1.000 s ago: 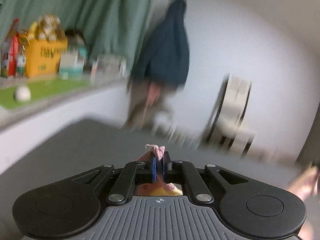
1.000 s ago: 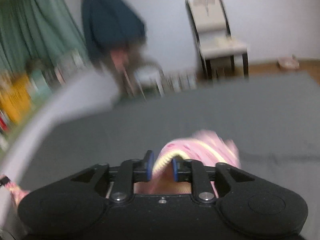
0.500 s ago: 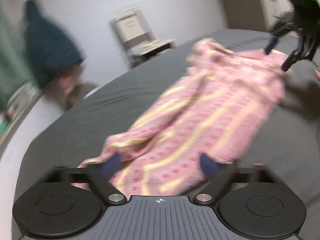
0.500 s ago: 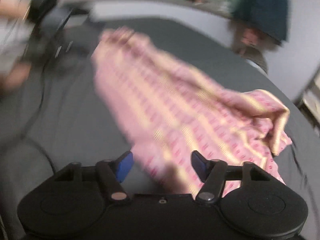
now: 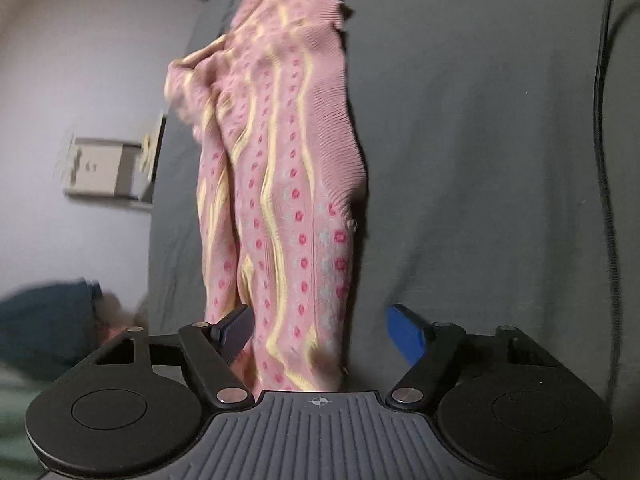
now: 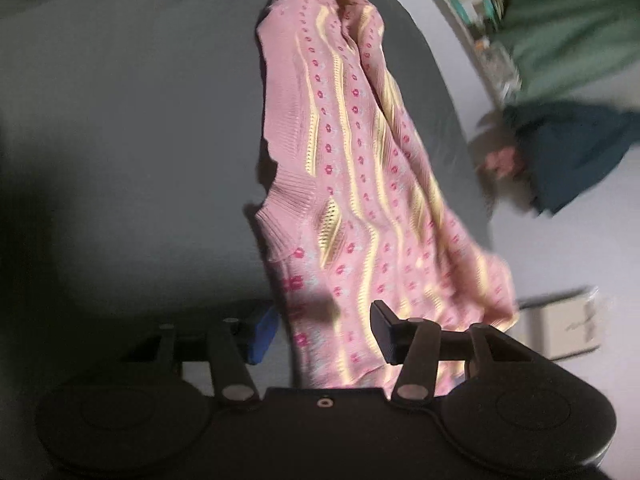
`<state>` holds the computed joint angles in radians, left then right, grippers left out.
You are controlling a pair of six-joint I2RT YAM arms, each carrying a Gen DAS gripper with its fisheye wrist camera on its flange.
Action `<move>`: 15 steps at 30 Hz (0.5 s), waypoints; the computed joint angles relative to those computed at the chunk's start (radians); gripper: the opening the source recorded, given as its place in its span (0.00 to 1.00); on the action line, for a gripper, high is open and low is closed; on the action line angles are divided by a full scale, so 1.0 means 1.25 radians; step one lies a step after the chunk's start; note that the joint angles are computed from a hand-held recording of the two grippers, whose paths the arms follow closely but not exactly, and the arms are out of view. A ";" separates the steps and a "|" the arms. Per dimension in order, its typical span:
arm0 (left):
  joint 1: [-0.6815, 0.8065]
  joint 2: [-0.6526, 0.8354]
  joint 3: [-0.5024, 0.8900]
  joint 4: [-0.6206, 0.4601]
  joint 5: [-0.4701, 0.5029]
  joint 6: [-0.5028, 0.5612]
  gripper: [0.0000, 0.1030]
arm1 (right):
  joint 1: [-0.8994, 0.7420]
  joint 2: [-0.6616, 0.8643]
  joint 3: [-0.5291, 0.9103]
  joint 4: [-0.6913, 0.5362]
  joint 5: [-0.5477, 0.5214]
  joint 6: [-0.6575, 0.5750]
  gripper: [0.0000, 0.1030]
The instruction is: Fold clothes
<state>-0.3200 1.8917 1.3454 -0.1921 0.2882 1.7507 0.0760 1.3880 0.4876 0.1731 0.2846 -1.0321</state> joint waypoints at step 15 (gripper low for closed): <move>0.013 0.210 0.380 -0.138 0.007 -0.543 0.74 | -0.225 0.241 0.373 -0.210 -0.150 0.495 0.48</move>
